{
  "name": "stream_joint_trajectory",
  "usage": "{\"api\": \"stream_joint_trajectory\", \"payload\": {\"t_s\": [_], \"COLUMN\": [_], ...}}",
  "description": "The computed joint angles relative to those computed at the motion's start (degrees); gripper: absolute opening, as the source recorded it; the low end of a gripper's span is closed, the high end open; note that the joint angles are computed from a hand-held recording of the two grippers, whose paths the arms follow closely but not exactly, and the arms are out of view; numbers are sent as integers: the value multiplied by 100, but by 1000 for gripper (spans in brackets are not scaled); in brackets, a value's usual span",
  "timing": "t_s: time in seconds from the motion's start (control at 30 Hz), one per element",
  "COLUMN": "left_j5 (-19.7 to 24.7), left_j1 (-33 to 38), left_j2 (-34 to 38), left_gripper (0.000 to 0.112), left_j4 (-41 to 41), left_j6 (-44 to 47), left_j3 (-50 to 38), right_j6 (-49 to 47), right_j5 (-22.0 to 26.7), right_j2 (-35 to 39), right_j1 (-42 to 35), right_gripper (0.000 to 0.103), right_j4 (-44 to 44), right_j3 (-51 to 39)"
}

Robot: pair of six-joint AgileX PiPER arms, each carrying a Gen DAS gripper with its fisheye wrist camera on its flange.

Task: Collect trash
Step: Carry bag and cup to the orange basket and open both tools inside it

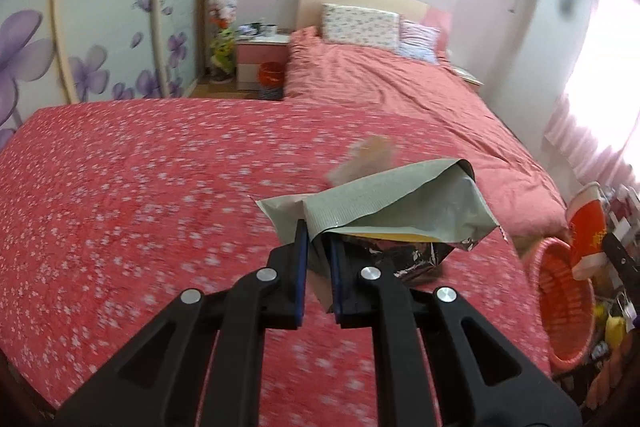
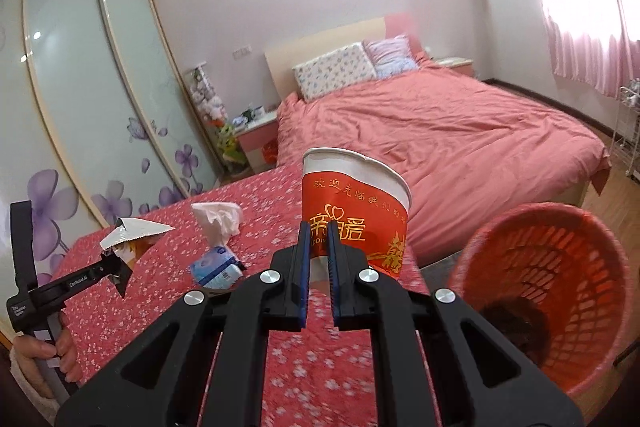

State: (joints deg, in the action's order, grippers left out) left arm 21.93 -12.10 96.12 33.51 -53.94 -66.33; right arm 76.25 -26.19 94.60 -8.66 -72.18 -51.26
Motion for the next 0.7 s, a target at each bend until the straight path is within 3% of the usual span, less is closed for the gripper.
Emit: {"api": "stream_joint_trajectory", "payload": {"t_s": [0.33, 0.7], "left_j5": [70, 383], "left_j1": [-1599, -2674], "left_j2": [343, 1955], "left_gripper": [11, 11], "left_j4": [-214, -1522], "left_j6": [-66, 1064], "left_j3": [-562, -2471], "right_j6": [-1121, -1117], "right_j5": [-597, -885], "right_j2": [-270, 349], "right_j1": [-1333, -2173], "right_gripper": [8, 8], "right_j4": [705, 760], "right_j3": [636, 361]}}
